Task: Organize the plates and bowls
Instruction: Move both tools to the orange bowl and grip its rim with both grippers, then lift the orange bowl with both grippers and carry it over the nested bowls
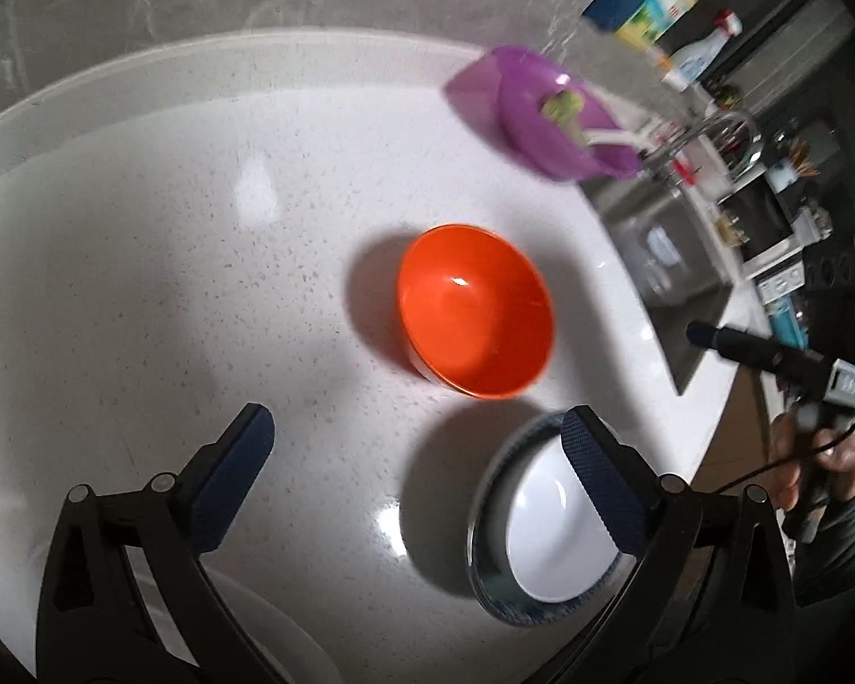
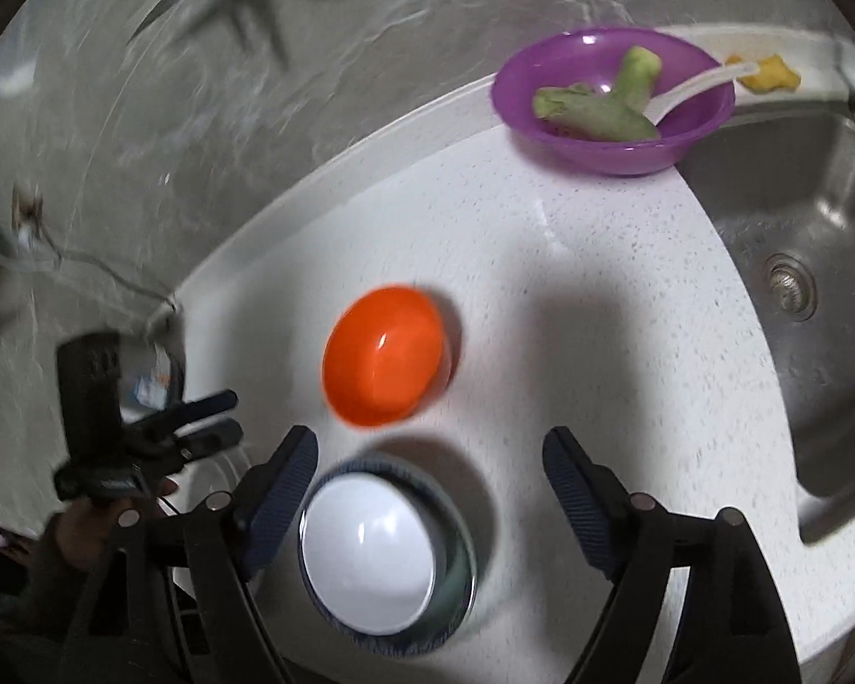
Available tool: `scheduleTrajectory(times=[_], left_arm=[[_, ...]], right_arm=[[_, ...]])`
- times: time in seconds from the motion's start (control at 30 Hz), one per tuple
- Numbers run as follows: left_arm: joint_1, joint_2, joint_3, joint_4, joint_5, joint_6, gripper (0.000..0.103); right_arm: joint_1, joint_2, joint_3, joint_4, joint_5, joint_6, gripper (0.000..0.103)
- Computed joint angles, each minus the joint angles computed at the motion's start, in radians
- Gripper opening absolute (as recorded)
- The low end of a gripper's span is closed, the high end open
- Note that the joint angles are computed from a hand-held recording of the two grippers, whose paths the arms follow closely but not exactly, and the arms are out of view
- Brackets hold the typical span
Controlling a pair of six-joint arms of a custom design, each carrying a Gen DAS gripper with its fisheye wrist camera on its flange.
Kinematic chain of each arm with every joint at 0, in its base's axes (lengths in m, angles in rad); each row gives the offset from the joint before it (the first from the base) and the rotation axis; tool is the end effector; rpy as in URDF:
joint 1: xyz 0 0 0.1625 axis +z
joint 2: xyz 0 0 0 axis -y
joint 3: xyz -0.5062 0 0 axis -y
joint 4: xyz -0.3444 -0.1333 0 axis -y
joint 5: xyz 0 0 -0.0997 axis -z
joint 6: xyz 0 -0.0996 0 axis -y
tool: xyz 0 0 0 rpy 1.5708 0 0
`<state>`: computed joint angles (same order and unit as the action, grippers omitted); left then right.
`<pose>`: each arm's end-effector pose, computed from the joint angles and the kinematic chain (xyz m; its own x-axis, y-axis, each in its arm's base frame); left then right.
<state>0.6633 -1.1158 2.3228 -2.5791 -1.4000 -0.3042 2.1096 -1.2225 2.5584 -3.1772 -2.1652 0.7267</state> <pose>-0.2411 -0.3790 0.1794 -0.7851 0.5798 -0.2181 0.5632 0.8147 0.1384 0.2569 -0.2787 0.2505 -0.9174 0.3278 0.2258 0.1539 0.8153 -0.5583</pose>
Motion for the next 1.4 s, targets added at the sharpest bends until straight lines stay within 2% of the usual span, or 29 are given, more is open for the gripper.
scheduleTrajectory(times=[0.07, 0.1, 0.23, 0.27, 0.33, 0.47, 0.73, 0.77, 0.9, 0.97, 1.03, 1.07, 1.13, 1.2, 1.4], left_arm=[[0.025, 0.050, -0.058, 0.075, 0.005, -0.016, 0.102], [0.038, 0.070, -0.072, 0.072, 0.004, -0.019, 0.102], [0.063, 0.132, -0.095, 0.024, -0.003, -0.015, 0.101], [0.069, 0.149, -0.105, 0.021, 0.003, -0.008, 0.100], [0.073, 0.178, -0.112, 0.019, 0.023, -0.013, 0.099], [0.094, 0.207, -0.118, 0.004, 0.015, -0.001, 0.077], [0.091, 0.238, -0.106, -0.040, -0.006, 0.013, 0.072], [0.096, 0.241, -0.107, -0.045, -0.011, 0.017, 0.069], [0.109, 0.247, -0.109, -0.042, -0.032, 0.020, 0.044], [0.112, 0.255, -0.109, -0.046, -0.040, 0.021, 0.037], [0.115, 0.259, -0.107, -0.053, -0.048, 0.021, 0.035], [0.115, 0.257, -0.104, -0.056, -0.051, 0.022, 0.028], [0.115, 0.259, -0.103, -0.062, -0.059, 0.026, 0.026], [0.113, 0.259, -0.103, -0.063, -0.064, 0.030, 0.017], [0.111, 0.255, -0.100, -0.059, -0.067, 0.016, 0.017]], right_arm=[[-0.066, -0.008, 0.025, -0.066, 0.055, -0.049, 0.083], [-0.097, -0.004, 0.035, -0.102, 0.082, -0.078, 0.083], [-0.200, 0.041, 0.046, -0.166, 0.160, -0.152, 0.066], [-0.223, 0.045, 0.035, -0.147, 0.170, -0.165, 0.061], [-0.257, 0.066, 0.035, -0.159, 0.200, -0.188, 0.058], [-0.305, 0.112, 0.031, -0.180, 0.252, -0.219, 0.054], [-0.332, 0.149, 0.015, -0.169, 0.279, -0.232, 0.049], [-0.335, 0.147, 0.015, -0.164, 0.281, -0.232, 0.047], [-0.344, 0.152, 0.010, -0.151, 0.286, -0.229, 0.041], [-0.345, 0.155, 0.006, -0.146, 0.289, -0.231, 0.039], [-0.347, 0.157, 0.004, -0.143, 0.294, -0.233, 0.036], [-0.349, 0.158, 0.002, -0.143, 0.297, -0.237, 0.033], [-0.350, 0.159, -0.004, -0.135, 0.306, -0.248, 0.023], [-0.346, 0.160, -0.011, -0.127, 0.313, -0.255, 0.016], [-0.331, 0.160, -0.035, -0.090, 0.301, -0.243, 0.014]])
